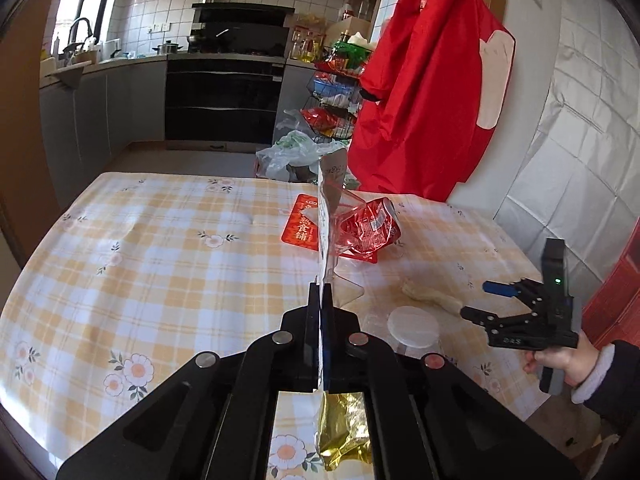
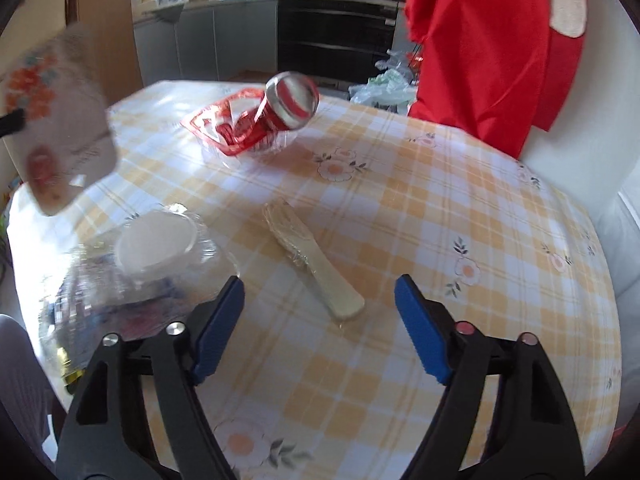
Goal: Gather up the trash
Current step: 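Grasp the clear plastic glove with the right tool while left tool holds the strip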
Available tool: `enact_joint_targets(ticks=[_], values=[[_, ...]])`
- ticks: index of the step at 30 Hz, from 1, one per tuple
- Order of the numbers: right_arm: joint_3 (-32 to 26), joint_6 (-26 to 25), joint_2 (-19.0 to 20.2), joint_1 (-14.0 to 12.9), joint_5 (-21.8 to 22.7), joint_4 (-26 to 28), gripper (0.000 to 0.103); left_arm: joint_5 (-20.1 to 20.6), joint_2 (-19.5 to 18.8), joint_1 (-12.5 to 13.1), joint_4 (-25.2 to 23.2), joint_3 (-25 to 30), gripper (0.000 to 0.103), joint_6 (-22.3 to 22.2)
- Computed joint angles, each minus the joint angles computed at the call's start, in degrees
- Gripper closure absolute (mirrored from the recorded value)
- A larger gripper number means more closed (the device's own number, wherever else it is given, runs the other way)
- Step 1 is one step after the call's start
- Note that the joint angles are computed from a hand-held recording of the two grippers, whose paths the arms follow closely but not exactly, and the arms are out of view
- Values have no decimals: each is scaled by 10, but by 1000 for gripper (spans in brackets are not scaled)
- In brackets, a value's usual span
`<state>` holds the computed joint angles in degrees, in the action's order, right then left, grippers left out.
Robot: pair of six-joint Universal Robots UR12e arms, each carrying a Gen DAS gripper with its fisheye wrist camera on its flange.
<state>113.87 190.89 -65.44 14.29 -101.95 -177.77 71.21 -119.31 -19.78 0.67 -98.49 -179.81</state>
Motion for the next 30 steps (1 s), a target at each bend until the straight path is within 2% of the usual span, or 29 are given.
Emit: enact_joint_targets(ticks=[6,11,14,15,16,19,23,30], values=[[-36,9,27,-13,17,41,33,-17,31,23,26,-57,102,-46],[-61,15,43,-15,19,79,34,-28,50,33,34,-93,102,-58],[-68,20,47,-16,29,98,46,-39,57,39,37,-106,102,-65],[-69,24,47,-16,34,105,56,-42,60,40,37,-110,102,-67],[-66,26,46,-17,42,101,68,-44,61,41,37,-112,102,-66],[-59,30,40,-13,42,97,84,-50,65,41,36,-118,102,-58],[-38,45,27,-9,43,75,85,-64,69,41,34,-124,102,-54],[13,100,-7,0,53,-3,86,-88,83,39,36,-140,102,-45]])
